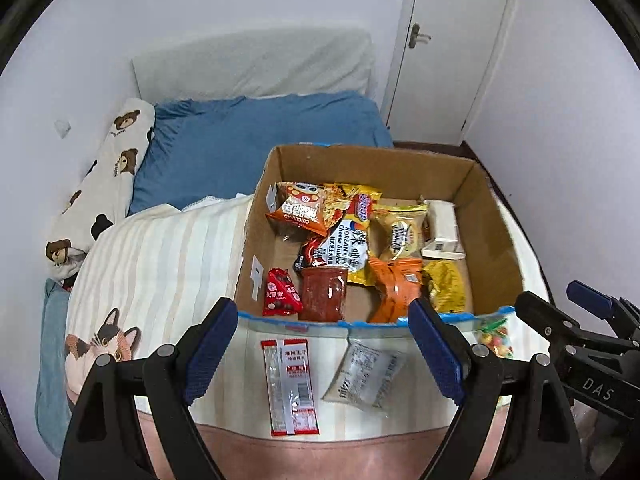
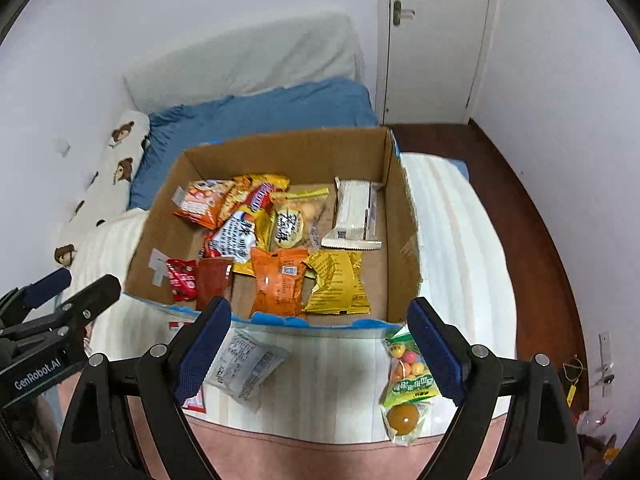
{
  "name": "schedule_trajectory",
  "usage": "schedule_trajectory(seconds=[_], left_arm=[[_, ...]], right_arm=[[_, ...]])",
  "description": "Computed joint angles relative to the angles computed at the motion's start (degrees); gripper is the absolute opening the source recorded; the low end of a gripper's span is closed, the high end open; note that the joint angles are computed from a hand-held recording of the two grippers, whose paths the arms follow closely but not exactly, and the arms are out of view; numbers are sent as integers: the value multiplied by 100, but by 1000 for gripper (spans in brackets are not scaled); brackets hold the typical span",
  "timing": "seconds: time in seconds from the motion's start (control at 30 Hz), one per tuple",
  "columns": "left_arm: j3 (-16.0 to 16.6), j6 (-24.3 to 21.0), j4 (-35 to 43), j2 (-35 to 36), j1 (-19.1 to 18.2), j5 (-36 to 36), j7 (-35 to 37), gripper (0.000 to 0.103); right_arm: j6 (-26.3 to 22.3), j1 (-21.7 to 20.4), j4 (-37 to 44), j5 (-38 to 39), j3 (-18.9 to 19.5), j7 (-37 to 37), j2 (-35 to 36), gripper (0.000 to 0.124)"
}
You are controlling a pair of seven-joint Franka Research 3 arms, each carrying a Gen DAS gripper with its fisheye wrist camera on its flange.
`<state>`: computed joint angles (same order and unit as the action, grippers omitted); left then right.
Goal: Organize snacks
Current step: 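Grasp the spicy strip packet with the left gripper while the right grasps the white bag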
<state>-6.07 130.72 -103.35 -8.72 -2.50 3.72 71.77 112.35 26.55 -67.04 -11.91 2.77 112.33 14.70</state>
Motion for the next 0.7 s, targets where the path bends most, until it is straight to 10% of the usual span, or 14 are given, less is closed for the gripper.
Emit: schedule_trajectory(seconds=[0.7], left_arm=[[-7,-640,-1420,-264,236,820,-1025,87]], right_arm=[[774,-197,-1757,1729,277,827,-32,87]])
